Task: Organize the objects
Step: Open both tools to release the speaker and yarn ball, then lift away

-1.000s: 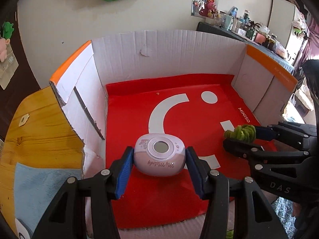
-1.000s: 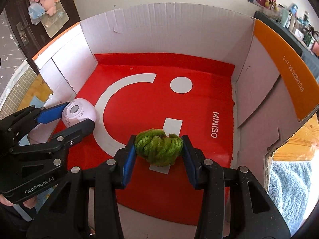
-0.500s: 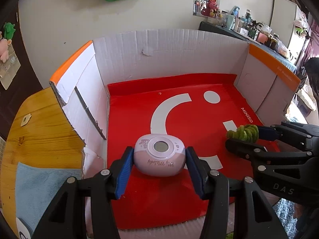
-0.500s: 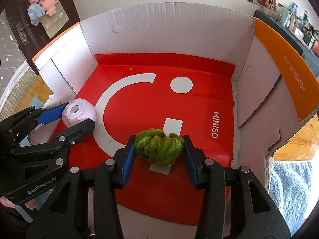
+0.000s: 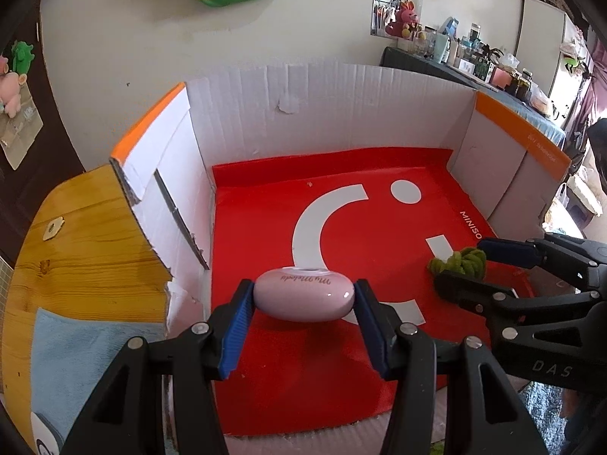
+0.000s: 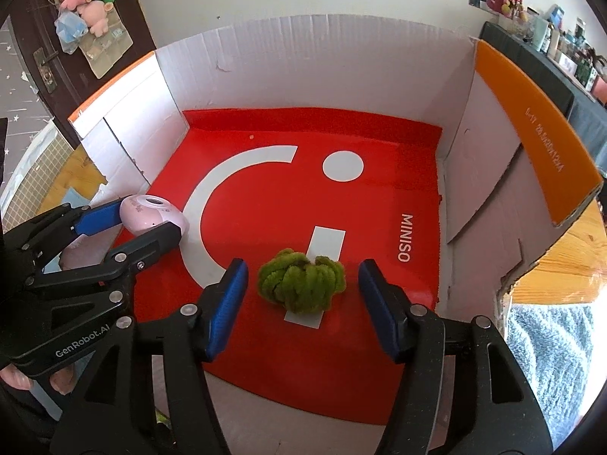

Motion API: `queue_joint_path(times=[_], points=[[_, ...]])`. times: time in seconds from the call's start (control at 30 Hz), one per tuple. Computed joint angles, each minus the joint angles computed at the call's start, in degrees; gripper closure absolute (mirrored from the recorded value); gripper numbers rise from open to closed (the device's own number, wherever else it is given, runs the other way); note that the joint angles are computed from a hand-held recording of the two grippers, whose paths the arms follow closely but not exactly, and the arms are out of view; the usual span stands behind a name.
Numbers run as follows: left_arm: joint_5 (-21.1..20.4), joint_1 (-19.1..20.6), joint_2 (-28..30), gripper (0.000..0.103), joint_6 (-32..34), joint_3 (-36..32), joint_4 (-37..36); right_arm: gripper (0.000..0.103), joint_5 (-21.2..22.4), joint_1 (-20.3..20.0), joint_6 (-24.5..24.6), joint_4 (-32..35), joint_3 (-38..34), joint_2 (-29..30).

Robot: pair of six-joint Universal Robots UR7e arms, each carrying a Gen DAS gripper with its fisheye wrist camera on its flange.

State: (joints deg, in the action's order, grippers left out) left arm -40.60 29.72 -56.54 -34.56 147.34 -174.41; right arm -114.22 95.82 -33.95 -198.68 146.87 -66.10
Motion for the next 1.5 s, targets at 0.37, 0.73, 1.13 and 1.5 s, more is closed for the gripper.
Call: queue_joint_path(times=[0.37, 0.73, 1.13, 1.5], points=[[2.5, -3.0, -2.5, 0.037, -3.0, 1.4, 3.0, 0.036, 0.4, 0.6, 0.3, -0.9, 1.2, -1.3], [3.3, -5.9, -5.0, 0.028, -7.8, 2.9, 7.3, 0.030, 1.3, 1.2, -0.4, -2.7, 3.1, -2.9], [4.3, -9.9, -9.3, 0.018, -15.7, 4.9, 14.9, 0.018, 2.6, 2.0, -1.6, -5.7, 6.3, -5.7], [4.7, -13.4, -12.7, 0.013, -21.7, 6.1, 21.9, 0.009, 4.0, 2.3, -2.1, -8.0, 8.9, -7.5]])
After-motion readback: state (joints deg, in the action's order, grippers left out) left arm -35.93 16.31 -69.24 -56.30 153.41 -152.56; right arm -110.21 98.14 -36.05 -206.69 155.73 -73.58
